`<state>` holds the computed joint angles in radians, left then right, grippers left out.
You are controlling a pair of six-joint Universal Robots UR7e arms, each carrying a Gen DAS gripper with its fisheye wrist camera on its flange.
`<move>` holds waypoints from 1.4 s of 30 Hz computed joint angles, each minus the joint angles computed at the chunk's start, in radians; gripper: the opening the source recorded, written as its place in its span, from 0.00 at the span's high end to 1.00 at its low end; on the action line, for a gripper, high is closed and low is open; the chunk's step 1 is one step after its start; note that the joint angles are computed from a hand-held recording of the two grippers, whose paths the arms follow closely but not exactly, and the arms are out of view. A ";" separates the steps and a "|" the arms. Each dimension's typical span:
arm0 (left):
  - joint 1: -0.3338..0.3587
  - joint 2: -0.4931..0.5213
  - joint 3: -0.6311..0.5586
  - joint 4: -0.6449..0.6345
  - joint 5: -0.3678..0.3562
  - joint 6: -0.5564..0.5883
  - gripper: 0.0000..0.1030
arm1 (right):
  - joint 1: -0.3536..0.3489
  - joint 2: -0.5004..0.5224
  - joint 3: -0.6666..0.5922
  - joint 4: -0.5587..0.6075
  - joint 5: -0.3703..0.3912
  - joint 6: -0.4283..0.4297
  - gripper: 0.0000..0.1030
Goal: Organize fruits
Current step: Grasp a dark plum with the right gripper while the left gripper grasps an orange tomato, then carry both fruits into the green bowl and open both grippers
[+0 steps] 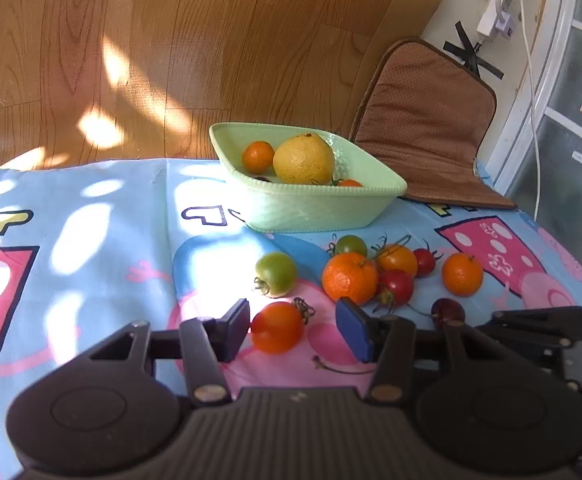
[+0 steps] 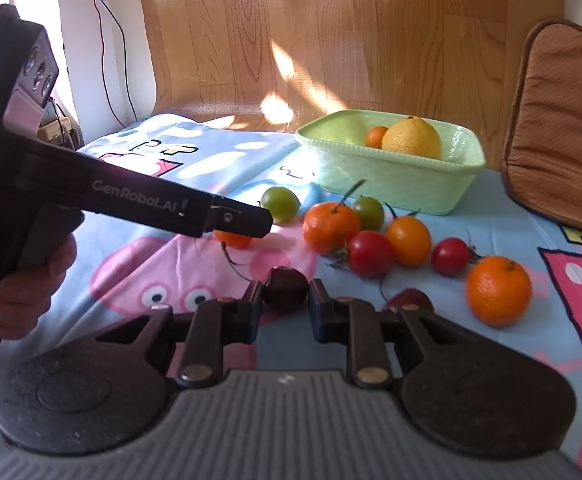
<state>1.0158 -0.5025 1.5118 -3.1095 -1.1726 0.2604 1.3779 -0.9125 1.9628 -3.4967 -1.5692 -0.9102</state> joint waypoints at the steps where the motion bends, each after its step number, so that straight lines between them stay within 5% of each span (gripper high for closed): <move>1: -0.009 0.009 -0.001 -0.006 0.030 0.008 0.55 | -0.006 -0.010 0.022 -0.020 0.004 -0.007 0.73; 3: -0.022 0.025 0.000 -0.017 0.086 0.011 0.70 | -0.021 -0.027 0.064 -0.068 0.015 -0.018 0.73; 15: -0.091 -0.038 0.090 -0.137 0.058 -0.053 0.71 | -0.042 -0.086 0.097 -0.131 0.142 0.054 0.73; 18: -0.099 0.007 -0.011 -0.132 0.091 -0.009 0.70 | -0.020 -0.065 0.017 -0.125 0.142 0.078 0.73; 26: -0.036 0.206 -0.421 0.093 0.084 -0.035 0.70 | 0.034 0.087 -0.324 0.047 -0.003 0.124 0.73; 33: -0.014 0.309 -0.594 0.205 0.108 -0.033 0.70 | 0.031 0.154 -0.446 0.147 -0.070 0.138 0.73; 37: -0.023 0.284 -0.543 0.153 0.116 -0.030 0.68 | 0.024 0.121 -0.395 0.104 -0.041 0.153 0.72; 42: -0.054 0.145 -0.265 -0.092 0.097 -0.021 0.68 | -0.013 -0.001 -0.197 -0.014 0.054 0.184 0.72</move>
